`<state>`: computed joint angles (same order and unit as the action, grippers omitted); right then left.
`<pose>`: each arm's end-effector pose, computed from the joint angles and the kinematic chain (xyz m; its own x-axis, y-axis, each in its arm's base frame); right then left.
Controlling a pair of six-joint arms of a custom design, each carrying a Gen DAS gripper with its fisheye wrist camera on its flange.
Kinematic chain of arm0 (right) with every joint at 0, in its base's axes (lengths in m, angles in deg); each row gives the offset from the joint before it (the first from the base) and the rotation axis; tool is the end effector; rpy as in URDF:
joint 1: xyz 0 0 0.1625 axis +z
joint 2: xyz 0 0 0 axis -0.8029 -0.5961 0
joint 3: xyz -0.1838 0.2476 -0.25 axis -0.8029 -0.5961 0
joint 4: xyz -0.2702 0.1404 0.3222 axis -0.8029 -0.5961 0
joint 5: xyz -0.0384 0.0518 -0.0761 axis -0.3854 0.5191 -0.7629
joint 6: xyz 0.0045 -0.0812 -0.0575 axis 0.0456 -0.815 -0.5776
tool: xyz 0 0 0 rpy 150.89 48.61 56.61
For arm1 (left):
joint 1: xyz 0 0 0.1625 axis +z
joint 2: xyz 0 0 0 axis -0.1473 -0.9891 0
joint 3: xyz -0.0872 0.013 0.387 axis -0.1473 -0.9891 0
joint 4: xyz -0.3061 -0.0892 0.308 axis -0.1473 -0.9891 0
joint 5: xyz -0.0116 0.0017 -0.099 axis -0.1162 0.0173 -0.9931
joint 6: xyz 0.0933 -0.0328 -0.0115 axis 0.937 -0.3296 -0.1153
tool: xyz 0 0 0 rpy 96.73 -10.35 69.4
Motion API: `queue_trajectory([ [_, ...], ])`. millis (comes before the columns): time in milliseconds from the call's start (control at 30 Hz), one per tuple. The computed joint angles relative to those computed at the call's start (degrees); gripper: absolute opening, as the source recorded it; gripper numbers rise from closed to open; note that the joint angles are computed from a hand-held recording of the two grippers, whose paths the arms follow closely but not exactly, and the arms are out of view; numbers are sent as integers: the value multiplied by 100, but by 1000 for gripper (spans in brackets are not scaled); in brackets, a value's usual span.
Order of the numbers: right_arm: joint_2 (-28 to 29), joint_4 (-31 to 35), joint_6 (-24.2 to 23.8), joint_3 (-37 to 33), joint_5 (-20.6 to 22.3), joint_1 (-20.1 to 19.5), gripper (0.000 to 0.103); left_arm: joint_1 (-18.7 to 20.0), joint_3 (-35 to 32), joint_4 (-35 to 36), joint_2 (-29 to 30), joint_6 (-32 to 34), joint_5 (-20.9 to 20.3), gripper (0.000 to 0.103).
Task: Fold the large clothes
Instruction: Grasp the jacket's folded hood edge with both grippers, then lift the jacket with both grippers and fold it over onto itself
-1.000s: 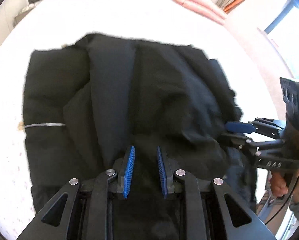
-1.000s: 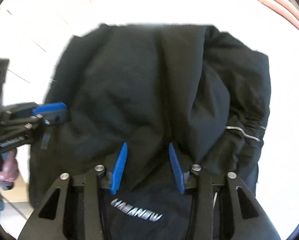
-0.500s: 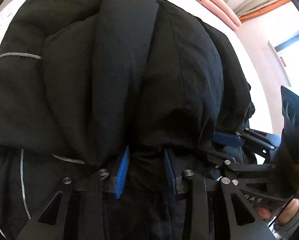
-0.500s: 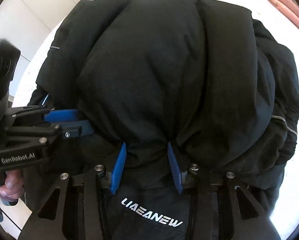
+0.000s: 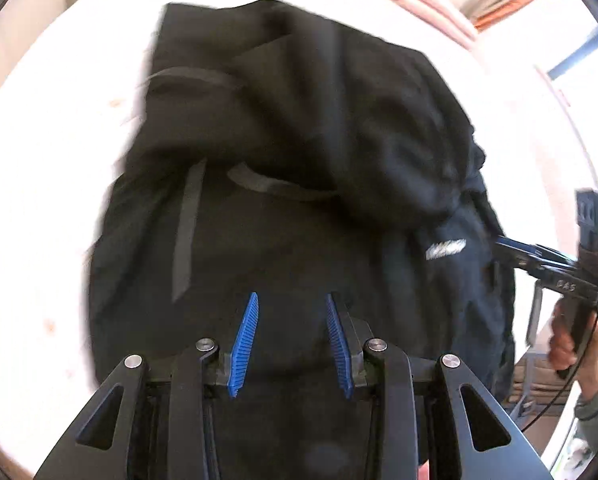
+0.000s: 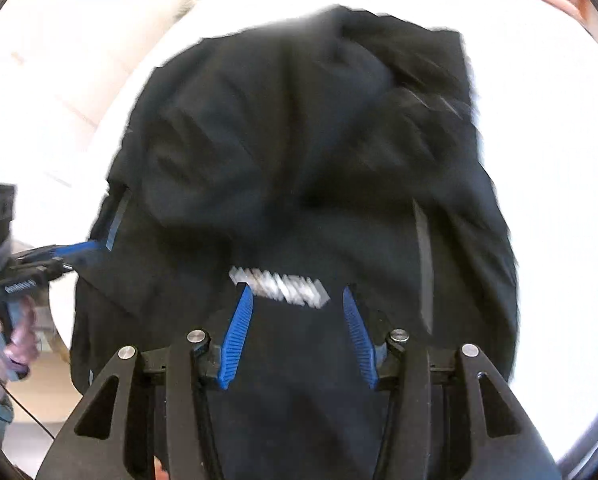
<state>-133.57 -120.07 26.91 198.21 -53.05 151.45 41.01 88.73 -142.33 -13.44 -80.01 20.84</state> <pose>0.1560 -0.4679 0.3699 -0.7992 -0.3985 0.4500 -0.4230 0.9047 0.0499 -0.2705 -0.3928 0.2483 -0.8756 -0.1858 -0.4459 -0.0114 0.9308 -0.3653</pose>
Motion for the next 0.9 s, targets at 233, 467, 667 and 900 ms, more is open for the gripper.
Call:
queue_trajectory([
  [233, -1365, 400, 434, 625, -990, -580, 51, -365, 701, 1621, -1420, -1951, -584, 46],
  [467, -2245, 456, 706, 856, -869, -1426, 57, -825, 1820, 1664, -3067, -3268, -1029, 56],
  [667, -2672, 657, 394, 956, -393, -2125, 61, -858, 2620, 735, -3800, -2944, -1503, 58],
  [900, -3026, 959, -204, 1158, -82, -2821, 71, -995, 2888, 548, -4330, -2905, -1562, 58],
])
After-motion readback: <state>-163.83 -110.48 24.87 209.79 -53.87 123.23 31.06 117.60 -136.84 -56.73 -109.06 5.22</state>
